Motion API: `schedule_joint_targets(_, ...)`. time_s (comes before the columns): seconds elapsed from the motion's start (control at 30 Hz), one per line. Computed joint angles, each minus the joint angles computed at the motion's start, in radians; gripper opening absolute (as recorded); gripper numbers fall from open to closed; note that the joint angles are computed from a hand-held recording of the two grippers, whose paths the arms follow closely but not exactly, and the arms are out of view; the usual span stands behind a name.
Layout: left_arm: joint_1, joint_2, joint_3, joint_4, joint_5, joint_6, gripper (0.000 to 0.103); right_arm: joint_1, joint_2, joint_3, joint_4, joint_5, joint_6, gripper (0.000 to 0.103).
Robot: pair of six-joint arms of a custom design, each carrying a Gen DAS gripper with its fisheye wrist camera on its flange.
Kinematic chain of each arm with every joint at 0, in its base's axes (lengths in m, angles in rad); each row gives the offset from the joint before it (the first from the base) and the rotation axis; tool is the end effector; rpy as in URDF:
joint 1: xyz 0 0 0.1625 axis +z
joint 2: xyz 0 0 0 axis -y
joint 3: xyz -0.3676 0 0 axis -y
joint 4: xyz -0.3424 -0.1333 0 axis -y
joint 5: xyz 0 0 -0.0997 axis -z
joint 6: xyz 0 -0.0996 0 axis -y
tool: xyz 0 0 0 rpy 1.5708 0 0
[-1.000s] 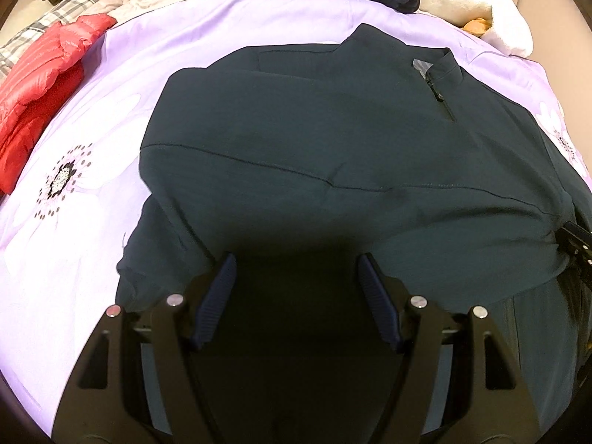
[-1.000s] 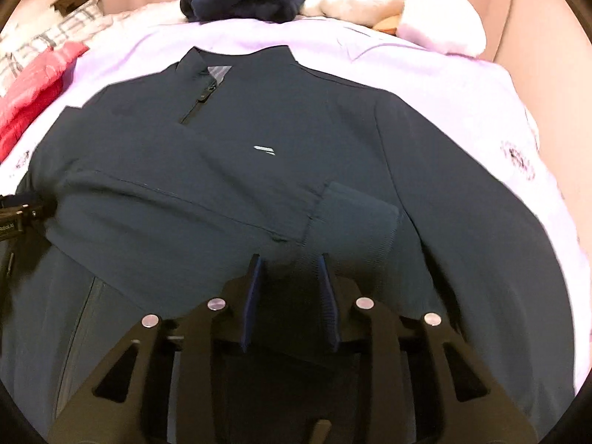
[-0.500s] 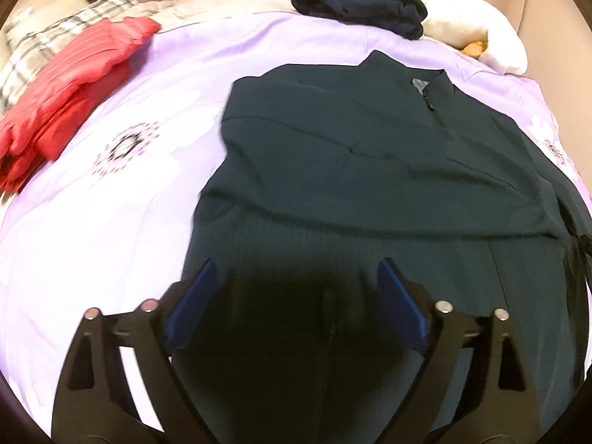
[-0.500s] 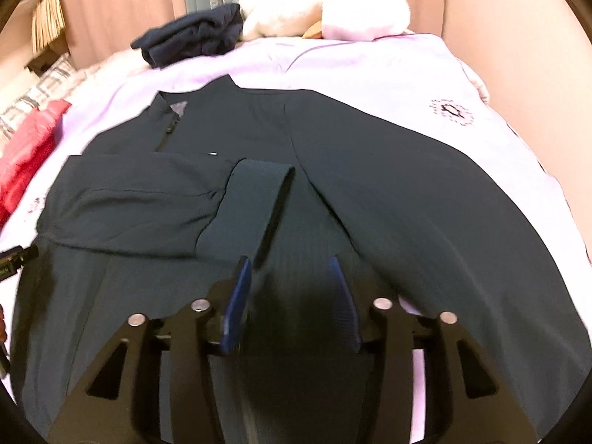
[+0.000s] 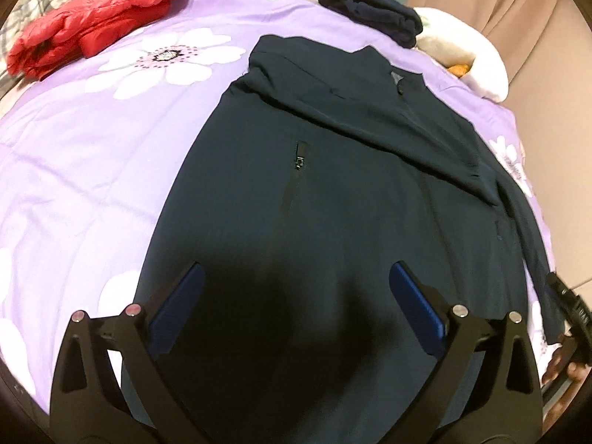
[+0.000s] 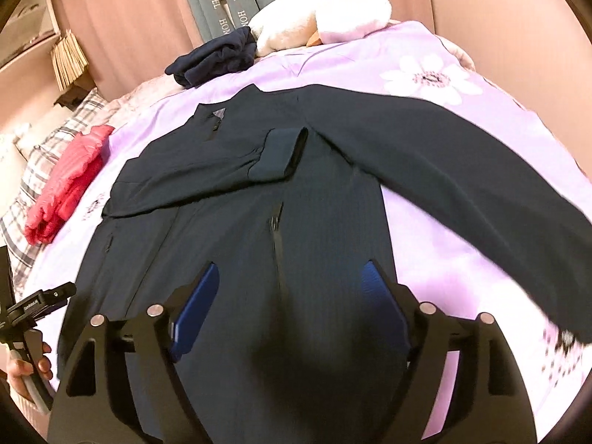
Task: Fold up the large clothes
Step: 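Grasp the other sleeve cuff with the right gripper and lift it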
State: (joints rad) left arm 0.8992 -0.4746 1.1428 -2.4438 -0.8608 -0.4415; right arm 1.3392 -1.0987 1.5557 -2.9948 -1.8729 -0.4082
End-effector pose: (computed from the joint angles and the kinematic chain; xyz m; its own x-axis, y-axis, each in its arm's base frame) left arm -0.2858 -0.6781 0.0647 -0.8716 0.0053 -0.4901 0.2619 0.8503 -0.4566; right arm -0.0390 -0.6168 0.3669 -0.8530 0.2006 0.4818 -0.2269 0.6888 -0.6885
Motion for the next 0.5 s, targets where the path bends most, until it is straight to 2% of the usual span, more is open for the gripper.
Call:
schedule_joint_targets(0.13,-0.025,-0.058,0.086,-0.018,-0.017,-0.028,0.101,-0.019,-0.062,0.079,-0.013,0.030,0.047,0.088)
schedule_joint_targets(0.23,-0.044,-0.099,0.144,-0.020,-0.020,-0.056,0.101,-0.046,-0.095,0.107,-0.004,0.075,0.135,0.088)
schedule_joint_targets(0.37,-0.046,-0.142,0.194,-0.024,-0.065,-0.079,0.101,-0.082,-0.127,0.132,0.007,0.142,0.237,0.088)
schedule_joint_targets(0.5,-0.043,-0.175,0.228,-0.033,-0.104,-0.103,0.101,-0.102,-0.147,0.146,0.002,0.178,0.277,0.088)
